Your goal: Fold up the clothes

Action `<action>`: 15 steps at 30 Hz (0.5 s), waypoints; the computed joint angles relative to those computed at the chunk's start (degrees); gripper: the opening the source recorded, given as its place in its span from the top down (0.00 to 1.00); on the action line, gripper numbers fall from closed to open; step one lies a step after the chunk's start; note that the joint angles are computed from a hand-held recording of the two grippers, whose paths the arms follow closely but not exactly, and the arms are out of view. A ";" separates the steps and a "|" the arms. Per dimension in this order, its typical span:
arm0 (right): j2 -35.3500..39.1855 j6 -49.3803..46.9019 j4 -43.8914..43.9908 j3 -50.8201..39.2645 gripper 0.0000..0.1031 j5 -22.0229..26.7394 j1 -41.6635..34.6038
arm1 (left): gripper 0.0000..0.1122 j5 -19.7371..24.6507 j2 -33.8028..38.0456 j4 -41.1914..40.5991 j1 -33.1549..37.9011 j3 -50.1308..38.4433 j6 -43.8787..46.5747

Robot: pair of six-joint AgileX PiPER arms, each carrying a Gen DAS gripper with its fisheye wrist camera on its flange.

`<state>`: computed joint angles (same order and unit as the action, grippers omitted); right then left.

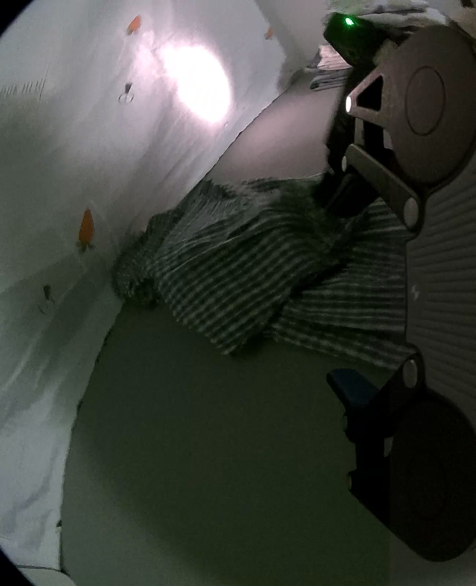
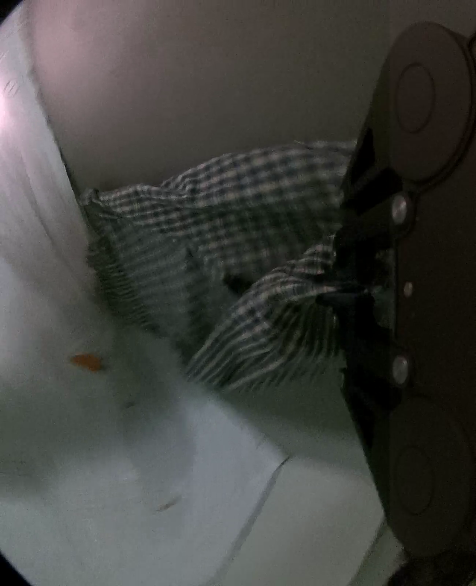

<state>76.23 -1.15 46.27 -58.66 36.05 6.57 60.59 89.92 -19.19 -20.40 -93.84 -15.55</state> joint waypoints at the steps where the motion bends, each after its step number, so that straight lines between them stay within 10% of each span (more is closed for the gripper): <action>1: -2.46 -1.74 4.71 2.65 0.97 -0.50 -0.95 | 0.20 -0.04 -1.50 -0.27 -0.06 1.52 -0.11; 15: -26.90 23.33 0.35 20.03 0.97 2.09 0.84 | 0.20 3.03 -14.70 -3.03 -1.40 16.18 1.54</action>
